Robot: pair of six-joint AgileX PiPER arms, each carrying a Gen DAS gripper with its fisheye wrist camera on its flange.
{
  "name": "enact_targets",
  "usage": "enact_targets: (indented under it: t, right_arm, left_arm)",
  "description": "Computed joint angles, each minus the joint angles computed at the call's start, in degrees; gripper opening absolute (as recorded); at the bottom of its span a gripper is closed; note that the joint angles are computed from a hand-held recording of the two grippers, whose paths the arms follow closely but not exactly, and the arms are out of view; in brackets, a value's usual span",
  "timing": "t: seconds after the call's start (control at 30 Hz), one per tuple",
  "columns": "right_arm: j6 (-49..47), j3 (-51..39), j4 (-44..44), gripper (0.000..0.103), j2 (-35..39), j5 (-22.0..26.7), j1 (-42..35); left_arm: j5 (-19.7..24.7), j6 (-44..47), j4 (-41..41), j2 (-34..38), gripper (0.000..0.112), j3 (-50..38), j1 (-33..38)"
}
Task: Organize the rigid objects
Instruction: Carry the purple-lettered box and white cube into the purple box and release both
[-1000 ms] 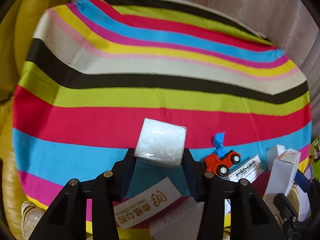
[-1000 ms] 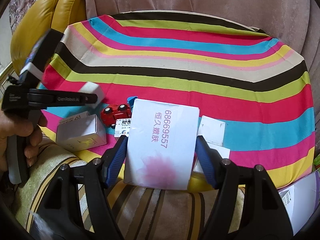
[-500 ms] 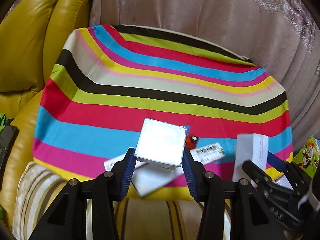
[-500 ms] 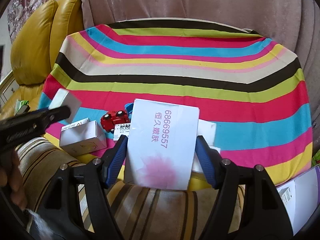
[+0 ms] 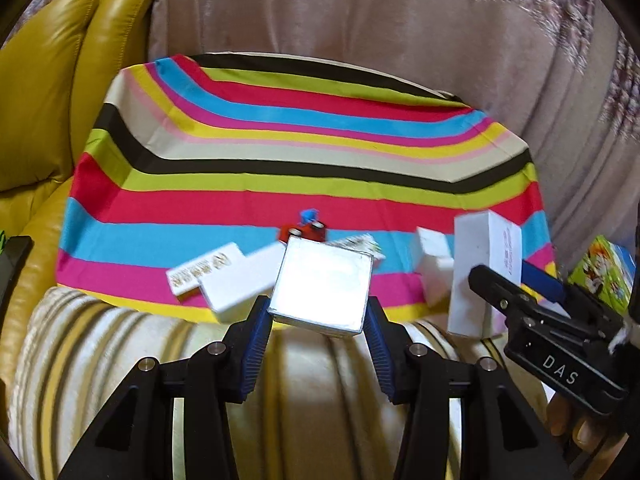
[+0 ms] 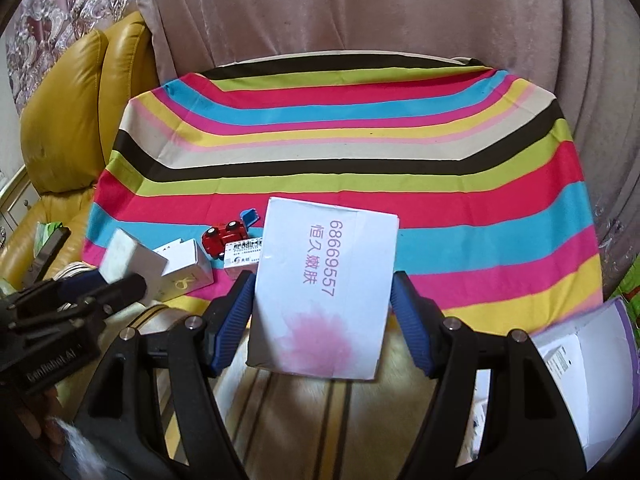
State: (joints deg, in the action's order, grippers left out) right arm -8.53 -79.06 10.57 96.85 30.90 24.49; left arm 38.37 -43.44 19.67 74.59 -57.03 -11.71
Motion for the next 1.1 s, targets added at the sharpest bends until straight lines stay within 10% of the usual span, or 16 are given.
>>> enact_targets:
  t: [1.1]
  right_arm:
    - [-15.95, 19.54, 10.01, 0.07, -19.59, 8.62, -30.03]
  left_arm:
    - [-4.25, -9.87, 7.78, 4.45, 0.048, -3.69, -28.55]
